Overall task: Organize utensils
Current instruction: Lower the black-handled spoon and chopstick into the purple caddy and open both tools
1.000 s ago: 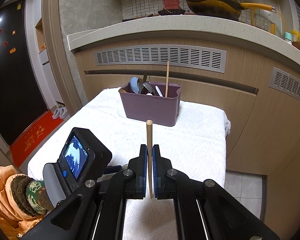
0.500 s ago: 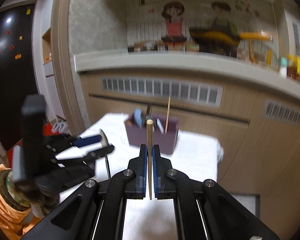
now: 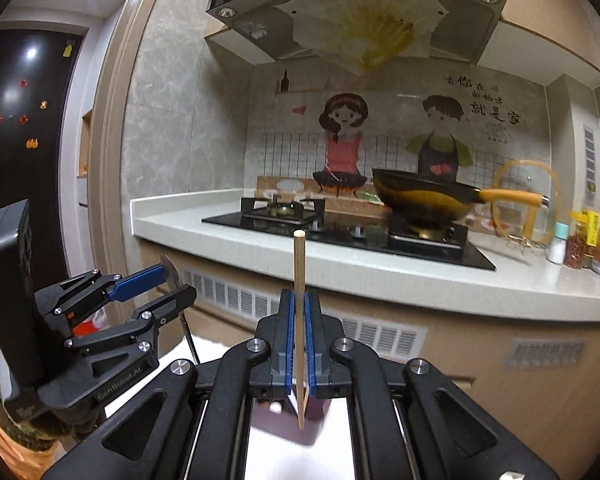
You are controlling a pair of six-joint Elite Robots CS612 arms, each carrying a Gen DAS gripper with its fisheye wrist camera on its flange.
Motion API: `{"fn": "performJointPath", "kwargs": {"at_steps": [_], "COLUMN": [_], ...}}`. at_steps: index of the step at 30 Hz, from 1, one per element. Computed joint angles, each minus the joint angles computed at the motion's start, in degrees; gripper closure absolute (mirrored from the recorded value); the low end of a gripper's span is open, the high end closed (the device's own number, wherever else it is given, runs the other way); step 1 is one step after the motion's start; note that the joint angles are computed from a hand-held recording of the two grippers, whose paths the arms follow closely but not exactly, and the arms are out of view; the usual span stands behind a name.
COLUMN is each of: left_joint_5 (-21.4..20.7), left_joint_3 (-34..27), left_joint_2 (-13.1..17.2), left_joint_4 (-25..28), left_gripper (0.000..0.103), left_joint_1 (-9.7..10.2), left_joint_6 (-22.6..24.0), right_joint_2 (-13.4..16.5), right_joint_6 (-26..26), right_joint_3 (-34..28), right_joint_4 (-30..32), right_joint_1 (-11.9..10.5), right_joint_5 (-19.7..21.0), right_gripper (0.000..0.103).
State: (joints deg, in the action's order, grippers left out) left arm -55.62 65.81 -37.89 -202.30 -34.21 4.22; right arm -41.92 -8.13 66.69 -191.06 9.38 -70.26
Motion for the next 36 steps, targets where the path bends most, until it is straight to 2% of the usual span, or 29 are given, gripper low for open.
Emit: {"fn": "performJointPath", "kwargs": {"at_steps": [2,4,6,9,15,18,21,26,32,36], "left_joint_5": [-0.7,-2.3,-5.1,-7.8,-11.7,-15.3,-17.4,-20.4,-21.1,-20.2], "left_joint_3": [-4.5,-7.0,-9.9,-12.8,-17.6,-19.7,-21.7,-22.8,-24.0,-23.2], "left_joint_2": [2.9,4.5,6.2,8.3,11.8,13.3,14.8,16.1,17.1,16.6], "left_joint_4": [1.2,4.4,10.1,15.4,24.4,29.5,33.4,35.9,37.3,36.6], "left_gripper": [0.069,0.069,0.069,0.069,0.069,0.069,0.069,0.069,0.069,0.068], "left_joint_1": [1.11,2.09,3.49,4.82,6.32,7.15,7.63,7.96,7.84,7.57], "left_joint_6": [0.1,-2.4,-6.2,-8.5,-12.6,-15.7,-17.4,-19.4,-20.4,-20.3], "right_joint_2": [3.1,5.5,8.9,12.6,18.3,20.7,22.7,24.5,26.1,26.9], "right_joint_6": [1.6,2.6,2.4,1.9,1.7,1.5,1.2,1.5,1.1,1.1], "right_joint_3": [-4.5,-8.0,-13.4,-19.2,-28.5,-32.4,-35.4,-37.7,-40.1,-41.2], "right_joint_4": [1.4,2.7,7.9,14.6,26.7,33.1,38.4,42.8,46.3,48.0], "right_joint_1": [0.1,0.3,0.6,0.7,0.9,1.0,1.0,0.9,1.0,1.3], "right_joint_5": [0.5,-0.5,-0.7,-1.3,-1.8,-1.3,-0.6,0.2,0.2,-0.7], "right_gripper": [0.098,0.098,0.098,0.098,0.098,0.098,0.098,0.097,0.097,0.097]}}
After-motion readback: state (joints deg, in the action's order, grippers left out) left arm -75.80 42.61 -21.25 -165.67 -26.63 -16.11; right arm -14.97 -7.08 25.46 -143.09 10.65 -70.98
